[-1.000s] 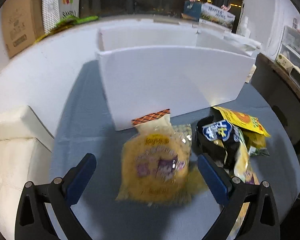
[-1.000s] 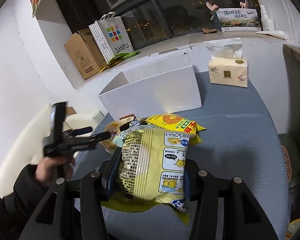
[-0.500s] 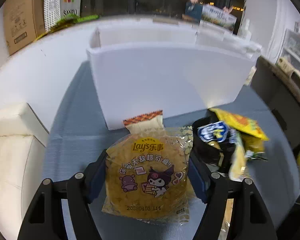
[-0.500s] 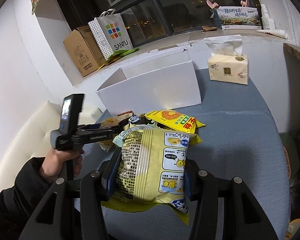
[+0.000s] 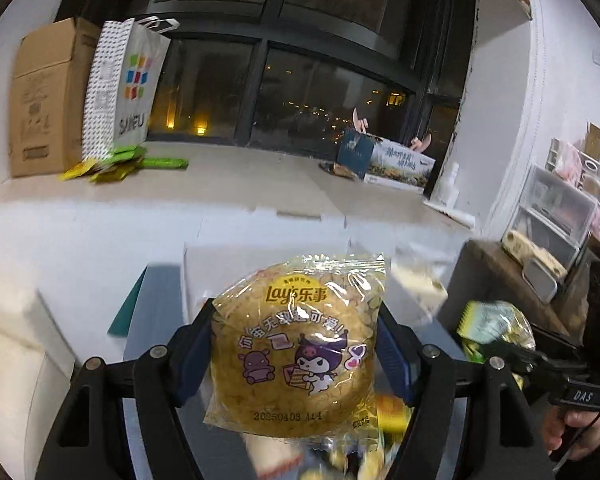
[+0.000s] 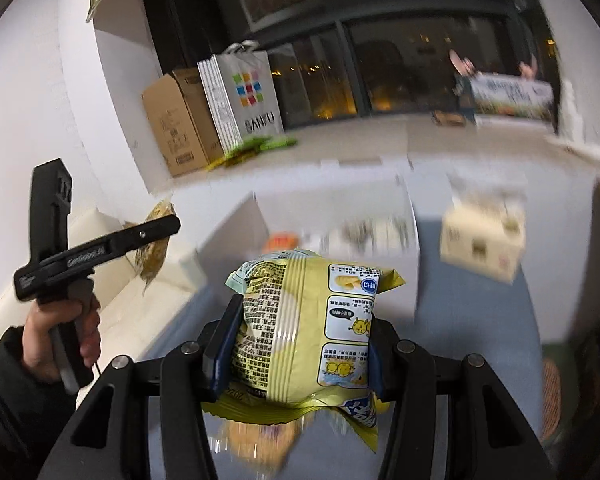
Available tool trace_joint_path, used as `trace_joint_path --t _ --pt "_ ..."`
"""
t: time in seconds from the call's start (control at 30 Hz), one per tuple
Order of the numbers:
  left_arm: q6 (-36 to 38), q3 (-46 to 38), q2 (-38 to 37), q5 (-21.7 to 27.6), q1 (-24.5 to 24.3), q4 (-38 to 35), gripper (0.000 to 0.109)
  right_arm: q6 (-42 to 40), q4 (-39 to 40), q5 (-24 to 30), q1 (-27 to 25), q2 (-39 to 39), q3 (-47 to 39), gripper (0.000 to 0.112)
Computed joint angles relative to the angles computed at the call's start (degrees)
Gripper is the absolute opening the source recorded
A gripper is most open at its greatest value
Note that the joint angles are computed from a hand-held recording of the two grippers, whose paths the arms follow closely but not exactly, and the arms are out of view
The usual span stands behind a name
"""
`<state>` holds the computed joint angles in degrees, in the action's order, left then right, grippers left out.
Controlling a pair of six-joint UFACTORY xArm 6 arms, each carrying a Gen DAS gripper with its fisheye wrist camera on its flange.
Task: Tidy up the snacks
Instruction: 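Place the yellow chip bag and Lay's pack into the white box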
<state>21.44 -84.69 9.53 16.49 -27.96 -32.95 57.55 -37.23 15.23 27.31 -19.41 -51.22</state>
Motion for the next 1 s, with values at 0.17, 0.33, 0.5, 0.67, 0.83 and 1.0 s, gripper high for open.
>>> trace_joint_path --t 0.17,0.33,0.5,0.67,0.83,1.0 --pt "-10.79 -24.61 17.68 10.24 1.38 11.68 0.077 -16.81 17.34 -0.82 -4.54 13.76 -15.18 0.056" --pt "-15.22 -39.25 28.41 17.19 2.48 15.75 0.077 -27.94 28.1 5.71 -7.4 26.76 -30.71 0.056" --pt "-19.93 -46.97 33.75 22.66 3.25 21.39 0.103 -33.26 34.63 9.44 -9.25 33.71 -38.44 0.06" --pt "-19.53 -41.23 30.45 20.74 4.1 19.44 0.103 -30.64 32.0 11.03 -10.01 35.21 -40.44 0.103" --pt "-17.11 -32.89 24.65 16.24 3.69 19.43 0.103 -25.46 25.35 9.73 -10.08 32.04 -37.47 0.103" --pt "-9.26 -14.38 11.57 6.32 1.97 13.92 0.103 -25.55 23.74 7.23 -8.8 26.35 -31.57 0.103"
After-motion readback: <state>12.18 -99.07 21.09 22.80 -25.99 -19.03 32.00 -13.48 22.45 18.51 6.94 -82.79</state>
